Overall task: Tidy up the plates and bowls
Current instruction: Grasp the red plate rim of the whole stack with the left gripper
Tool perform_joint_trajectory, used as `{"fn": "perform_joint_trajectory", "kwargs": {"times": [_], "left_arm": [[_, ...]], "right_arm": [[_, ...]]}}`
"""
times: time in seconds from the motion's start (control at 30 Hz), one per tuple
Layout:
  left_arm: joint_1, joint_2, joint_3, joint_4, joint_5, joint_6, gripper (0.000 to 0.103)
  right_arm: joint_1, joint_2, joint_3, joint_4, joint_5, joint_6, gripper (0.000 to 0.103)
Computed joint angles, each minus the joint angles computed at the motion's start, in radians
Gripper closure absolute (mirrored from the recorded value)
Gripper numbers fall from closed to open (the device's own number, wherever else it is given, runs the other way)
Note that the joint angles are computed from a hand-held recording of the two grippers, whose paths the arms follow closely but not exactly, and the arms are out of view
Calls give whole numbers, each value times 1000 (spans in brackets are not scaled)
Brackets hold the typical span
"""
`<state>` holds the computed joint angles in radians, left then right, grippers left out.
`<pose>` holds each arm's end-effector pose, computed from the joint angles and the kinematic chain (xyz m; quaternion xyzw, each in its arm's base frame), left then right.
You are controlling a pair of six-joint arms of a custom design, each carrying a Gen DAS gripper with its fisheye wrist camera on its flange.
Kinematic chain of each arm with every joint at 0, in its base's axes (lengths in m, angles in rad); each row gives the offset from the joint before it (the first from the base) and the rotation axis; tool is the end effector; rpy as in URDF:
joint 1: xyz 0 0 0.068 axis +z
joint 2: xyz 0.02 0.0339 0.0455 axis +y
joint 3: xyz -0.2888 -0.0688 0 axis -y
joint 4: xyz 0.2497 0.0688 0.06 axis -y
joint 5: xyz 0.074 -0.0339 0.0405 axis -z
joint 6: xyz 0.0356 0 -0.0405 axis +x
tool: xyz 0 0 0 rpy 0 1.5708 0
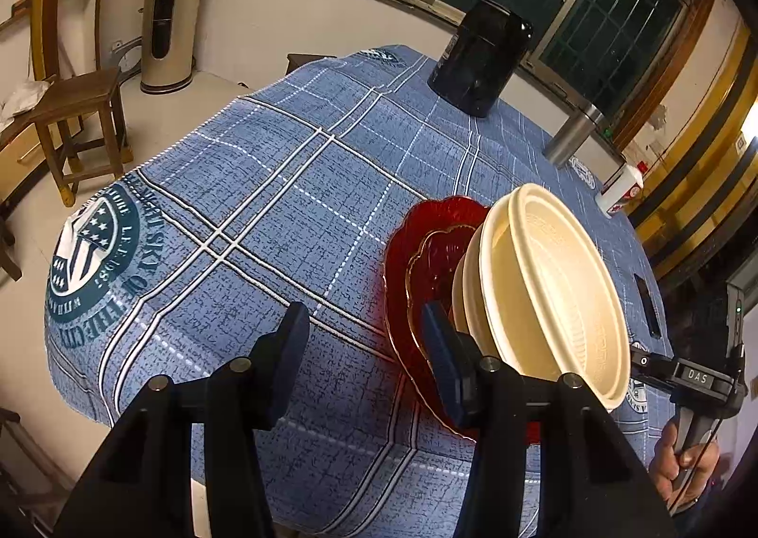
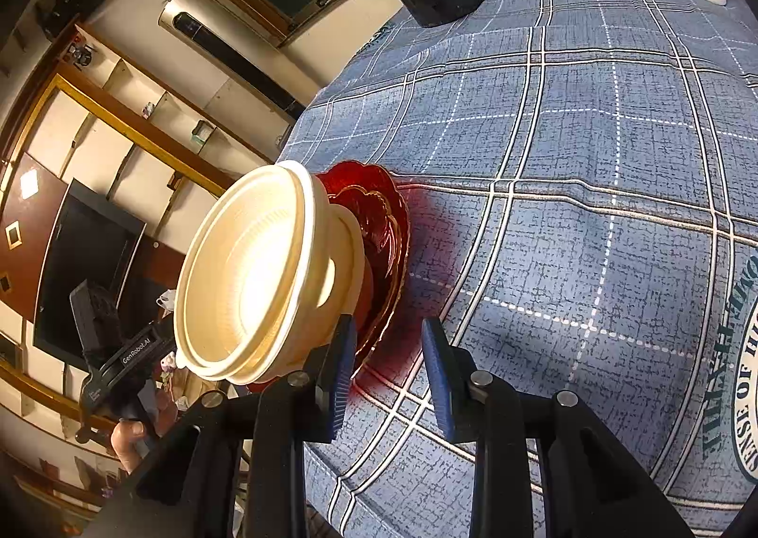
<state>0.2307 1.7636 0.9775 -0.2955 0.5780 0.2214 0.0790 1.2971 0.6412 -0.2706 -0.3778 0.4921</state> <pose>0.3384 0.0595 0.1710 0.0647 0.9303 -0.2175 0.2882 0.2390 0.0321 0.2012 0.1329 0.9241 0.2585 0.2482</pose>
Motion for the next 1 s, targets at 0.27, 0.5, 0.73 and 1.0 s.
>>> {"fn": "perform_joint_trajectory", "kwargs": {"times": [0.27, 0.5, 0.73, 1.0], "left_arm": [[-24, 28, 4, 0, -5, 25, 60], [-54, 40, -1, 24, -45, 38, 60], [-91, 69, 4, 54, -75, 46, 82], [-108, 81, -2, 84, -98, 44, 87]], "right_arm": [[19, 54, 7, 30, 17, 19, 84], [32, 106, 31, 53, 23, 22, 84], [66, 145, 40, 89, 49, 37, 90], [85, 169, 53, 104, 83, 36, 91]]}}
